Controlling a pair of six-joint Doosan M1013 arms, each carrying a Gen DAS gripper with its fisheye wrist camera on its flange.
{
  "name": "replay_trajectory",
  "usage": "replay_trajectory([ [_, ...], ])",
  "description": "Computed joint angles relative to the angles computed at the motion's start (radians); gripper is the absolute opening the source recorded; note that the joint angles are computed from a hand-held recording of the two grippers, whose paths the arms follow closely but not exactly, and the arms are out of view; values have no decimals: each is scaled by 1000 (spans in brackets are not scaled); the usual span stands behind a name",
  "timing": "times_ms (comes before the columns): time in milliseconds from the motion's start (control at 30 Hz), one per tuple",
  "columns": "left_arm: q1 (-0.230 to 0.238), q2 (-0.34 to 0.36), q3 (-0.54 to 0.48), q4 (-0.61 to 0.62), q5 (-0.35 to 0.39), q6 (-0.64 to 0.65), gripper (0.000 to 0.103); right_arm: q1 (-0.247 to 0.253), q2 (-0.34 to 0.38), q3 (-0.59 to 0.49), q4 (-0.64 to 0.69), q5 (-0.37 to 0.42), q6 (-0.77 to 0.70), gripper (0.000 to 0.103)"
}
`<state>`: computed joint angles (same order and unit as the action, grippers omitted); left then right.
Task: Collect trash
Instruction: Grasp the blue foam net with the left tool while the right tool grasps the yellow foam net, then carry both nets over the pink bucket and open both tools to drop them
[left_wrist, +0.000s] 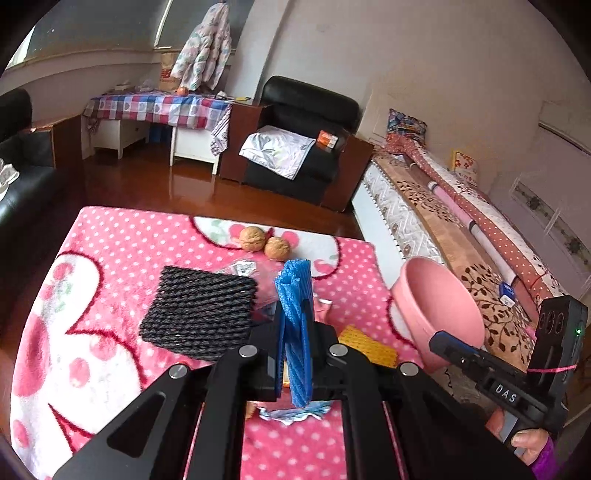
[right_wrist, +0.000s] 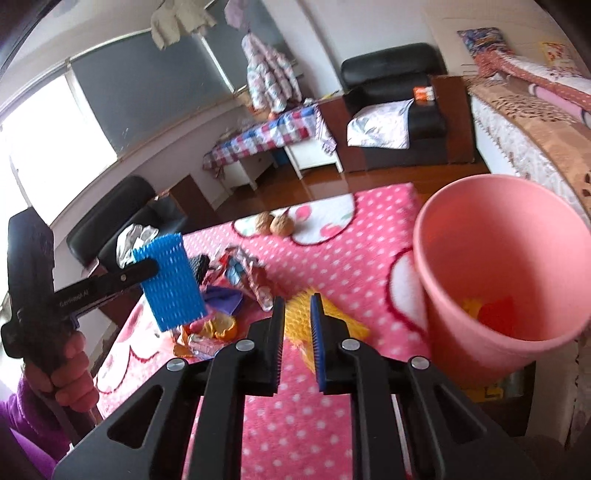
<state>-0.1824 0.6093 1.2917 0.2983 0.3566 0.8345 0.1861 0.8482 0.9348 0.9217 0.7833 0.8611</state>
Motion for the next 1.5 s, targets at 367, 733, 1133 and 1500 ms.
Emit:
replay_trajectory([
  [367, -15, 8, -21, -68, 13, 90, 7, 7, 43, -64, -138, 69, 130, 46],
  [733, -7, 5, -7, -87, 12, 87, 7, 78, 80, -137, -414, 106, 70, 47],
  [1133, 3, 7, 3, -147, 0, 134, 7, 70, 99, -167, -439, 121, 150, 12],
  [1500, -6, 15, -20, -162, 7, 174, 7, 18, 51, -103, -154, 86, 91, 11],
])
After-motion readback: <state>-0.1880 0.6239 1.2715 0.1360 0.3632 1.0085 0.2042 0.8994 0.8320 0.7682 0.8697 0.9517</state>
